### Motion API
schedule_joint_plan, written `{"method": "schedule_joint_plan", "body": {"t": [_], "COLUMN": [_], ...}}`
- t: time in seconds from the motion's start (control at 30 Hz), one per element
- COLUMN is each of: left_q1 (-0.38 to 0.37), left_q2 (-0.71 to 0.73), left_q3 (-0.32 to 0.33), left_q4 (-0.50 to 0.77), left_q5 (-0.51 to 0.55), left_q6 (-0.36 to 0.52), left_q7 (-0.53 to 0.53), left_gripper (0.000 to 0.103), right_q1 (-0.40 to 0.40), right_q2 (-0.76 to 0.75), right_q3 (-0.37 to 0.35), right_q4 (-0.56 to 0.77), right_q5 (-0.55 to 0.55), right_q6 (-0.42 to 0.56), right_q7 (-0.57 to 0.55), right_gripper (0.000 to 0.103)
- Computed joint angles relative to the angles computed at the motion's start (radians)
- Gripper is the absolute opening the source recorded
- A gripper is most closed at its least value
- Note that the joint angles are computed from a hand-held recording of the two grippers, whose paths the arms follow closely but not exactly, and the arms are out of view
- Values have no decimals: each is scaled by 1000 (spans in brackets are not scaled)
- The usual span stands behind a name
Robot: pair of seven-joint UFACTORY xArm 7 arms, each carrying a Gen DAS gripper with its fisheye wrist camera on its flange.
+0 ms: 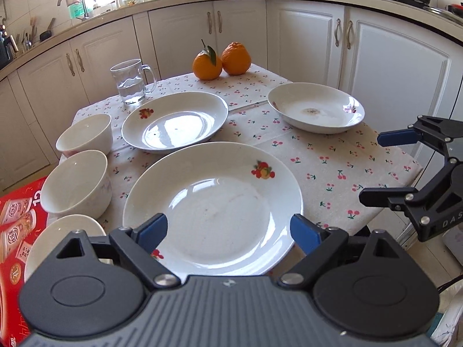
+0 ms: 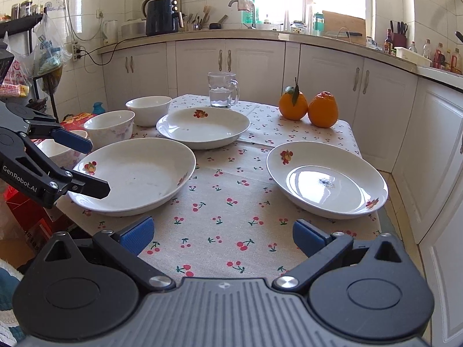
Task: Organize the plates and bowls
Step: 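Reach the left tool to the large fruit-decal plate and grasp its rim, then lift the large plate with the left tool and carry it toward the stained plate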
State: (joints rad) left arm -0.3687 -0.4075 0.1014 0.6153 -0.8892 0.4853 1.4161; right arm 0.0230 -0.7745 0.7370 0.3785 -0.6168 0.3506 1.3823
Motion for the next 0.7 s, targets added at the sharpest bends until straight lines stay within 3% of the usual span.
{"method": "schedule_joint_plan", "body": {"t": [0.27, 0.53, 0.7], "left_q1": [36, 132, 171], "left_q2": [67, 236, 330], "left_q3": [-4, -71, -132], "left_q4": [78, 287, 380], "left_q5": [45, 212, 336], "left_q6": [29, 195, 190], "left_q7": [-47, -211, -319], "left_gripper": [92, 91, 91], "right_q1": [-80, -260, -398], "right_q2": [87, 191, 250], "right_q3": [25, 118, 212], "right_q4": [29, 63, 89], "right_q5": [-44, -69, -61], "right_q6": [-112, -311, -425], "right_q7": [-30, -126, -202], "right_gripper": [103, 103, 103]}}
